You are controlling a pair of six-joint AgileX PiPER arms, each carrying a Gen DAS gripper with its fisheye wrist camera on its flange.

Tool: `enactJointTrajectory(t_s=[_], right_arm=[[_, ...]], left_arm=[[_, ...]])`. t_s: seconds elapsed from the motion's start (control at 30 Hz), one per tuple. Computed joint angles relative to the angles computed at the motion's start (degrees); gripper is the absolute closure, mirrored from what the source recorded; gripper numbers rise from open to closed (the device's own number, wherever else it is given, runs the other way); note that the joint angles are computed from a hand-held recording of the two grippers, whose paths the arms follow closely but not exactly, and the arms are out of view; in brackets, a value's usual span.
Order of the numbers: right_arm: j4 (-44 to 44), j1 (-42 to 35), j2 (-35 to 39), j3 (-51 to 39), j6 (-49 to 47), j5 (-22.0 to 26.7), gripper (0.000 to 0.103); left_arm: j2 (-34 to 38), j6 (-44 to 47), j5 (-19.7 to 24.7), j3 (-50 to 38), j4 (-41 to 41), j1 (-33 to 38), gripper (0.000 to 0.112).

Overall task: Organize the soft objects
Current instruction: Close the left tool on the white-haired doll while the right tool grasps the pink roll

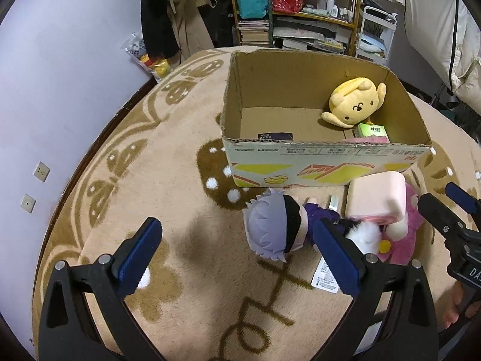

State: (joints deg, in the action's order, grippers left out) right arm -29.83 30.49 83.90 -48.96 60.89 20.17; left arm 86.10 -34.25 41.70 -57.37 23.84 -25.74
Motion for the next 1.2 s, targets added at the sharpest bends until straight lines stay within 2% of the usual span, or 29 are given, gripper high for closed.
enactJointTrajectory(t_s=[0.17,0.4,0.67,0.73,0.77,0.83,0.87,0.93,1.0,1.13,1.2], right_arm=[[-0.66,0.29,1.21,-0.61,-0.72,-1.44,0.002],[9.44,-1.36,4.96,-2.26,-11.2,-3.98,0.002],[16.95,-2.87,8.29,-2.64,-18.87,-6.89,0.002],[21.96,-3.33,9.01,-2.81,-23.86,-7.73,0.008],[25.35,-3.62,9.41,-3.11,-27.37,-7.89,0.015],[32.49,-4.05,10.38,-3.83,-34.85,-7.58,0.023],[34.23,-4.09,10.79,-4.02,-36.71,-7.36,0.032],[31.89,-3.95,11.95,-5.06,-34.71,-6.07,0.036],[28.81,-3.88,12.58,-5.55,-31.98,-5.45,0.046],[36.82,-5.31,12.83,-5.22,-39.33,-6.27,0.048],[36.46,-5.22,12.89,-5.28,-39.49,-6.07,0.053]], left_arm=[[2.48,0.53,-0.78,-0.87,-0.5,0.18,0.012],[5.85,0.98,-1.36,-1.24,-0.72,0.62,0.012],[10.2,3.16,-2.64,-3.84,-2.92,2.2,0.012],[11.41,4.06,-2.92,-4.52,-3.96,2.53,0.012],[12.12,4.53,-3.09,-4.86,-4.54,2.69,0.012],[13.2,5.38,-3.18,-5.41,-5.47,2.73,0.012],[13.88,6.04,-3.27,-5.66,-6.04,2.77,0.012],[14.86,7.19,-3.53,-5.88,-7.04,2.91,0.012],[15.58,8.86,-4.75,-5.69,-9.12,3.51,0.012],[16.59,12.95,-5.3,-6.16,-14.88,6.0,0.012],[17.09,15.83,-4.91,-6.51,-18.91,7.4,0.014]])
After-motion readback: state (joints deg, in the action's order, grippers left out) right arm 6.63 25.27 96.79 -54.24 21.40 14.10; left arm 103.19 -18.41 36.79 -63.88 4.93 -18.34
